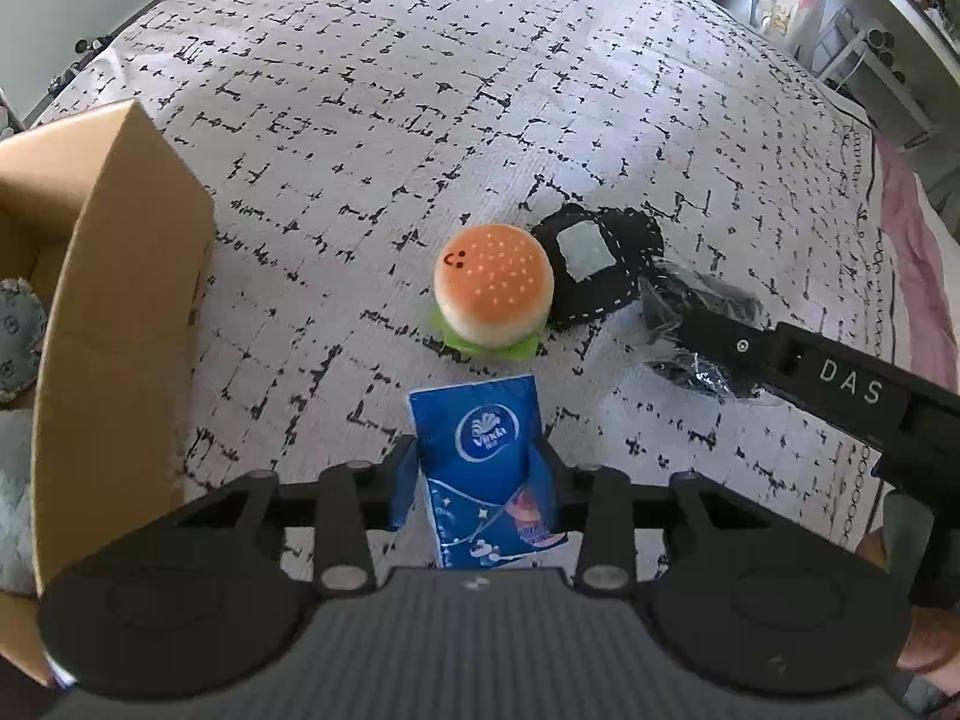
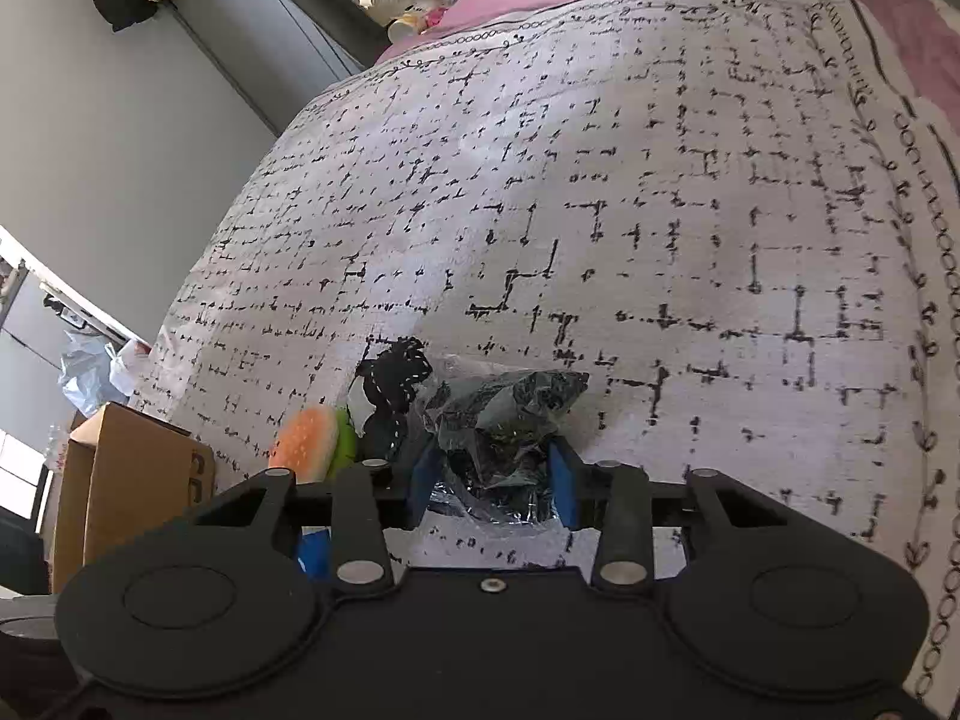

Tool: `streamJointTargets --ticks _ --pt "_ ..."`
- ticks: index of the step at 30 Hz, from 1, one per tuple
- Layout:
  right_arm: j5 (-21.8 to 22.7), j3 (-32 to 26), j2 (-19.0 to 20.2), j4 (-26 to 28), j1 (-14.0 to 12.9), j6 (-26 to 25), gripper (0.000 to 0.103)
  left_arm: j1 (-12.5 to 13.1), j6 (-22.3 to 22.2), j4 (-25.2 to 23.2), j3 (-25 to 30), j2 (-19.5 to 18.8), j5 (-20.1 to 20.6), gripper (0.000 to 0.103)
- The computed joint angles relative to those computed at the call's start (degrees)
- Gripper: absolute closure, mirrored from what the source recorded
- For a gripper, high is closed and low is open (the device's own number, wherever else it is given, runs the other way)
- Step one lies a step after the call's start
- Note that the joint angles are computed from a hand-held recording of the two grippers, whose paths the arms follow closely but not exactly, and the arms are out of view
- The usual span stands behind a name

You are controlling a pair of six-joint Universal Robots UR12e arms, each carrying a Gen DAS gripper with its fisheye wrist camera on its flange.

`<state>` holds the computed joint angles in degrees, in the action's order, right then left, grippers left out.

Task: Organize soft objects
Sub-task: 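Grasp the blue tissue pack with the left gripper while the right gripper grasps the black bag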

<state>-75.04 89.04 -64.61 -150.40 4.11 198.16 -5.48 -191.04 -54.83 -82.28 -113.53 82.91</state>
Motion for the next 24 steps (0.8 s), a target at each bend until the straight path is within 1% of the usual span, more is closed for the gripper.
streamJointTargets --ticks 1,3,7,8,14,16,18,20,22,24 --pt "-0.36 0.18 -0.24 -0.25 0.10 -0.09 0.066 0.07 0.17 0.22 -0.25 0.27 -0.06 0.071" --pt "-0.76 0.78 -0.88 -0.94 0.20 -0.17 0.066 0.17 0.49 0.87 -0.76 0.82 0.02 0.082" --pt "-1.26 1.50 -1.87 -1.62 0.41 -0.05 0.066 0.58 1.03 1.91 -1.69 1.78 -1.46 0.090" --pt "-1.44 1.61 -2.04 -1.73 0.49 -0.04 0.066 0.63 1.21 2.17 -1.92 1.94 -1.62 0.093" --pt "-2.17 2.35 -2.93 -2.57 1.10 -1.24 0.066 1.01 1.06 4.11 -3.41 2.25 -2.98 0.094" --pt "-2.42 2.42 -3.05 -2.37 1.20 -1.30 0.066 0.88 1.20 4.50 -3.54 2.25 -2.80 0.094" --pt "-2.98 2.28 -3.05 -1.85 1.30 -0.91 0.066 0.77 0.36 2.99 -2.89 2.00 -2.49 0.092" --pt "-3.58 2.10 -2.92 -1.75 1.35 -0.18 0.066 1.03 -0.10 2.02 -2.56 1.85 -4.05 0.089" --pt "-4.22 2.06 -2.82 -1.79 1.42 0.34 0.066 0.86 0.42 -0.15 -1.59 1.44 -4.06 0.081" --pt "-4.55 2.02 -2.73 -1.70 1.40 0.83 0.066 0.61 0.54 -0.62 -1.27 1.26 -3.45 0.062"
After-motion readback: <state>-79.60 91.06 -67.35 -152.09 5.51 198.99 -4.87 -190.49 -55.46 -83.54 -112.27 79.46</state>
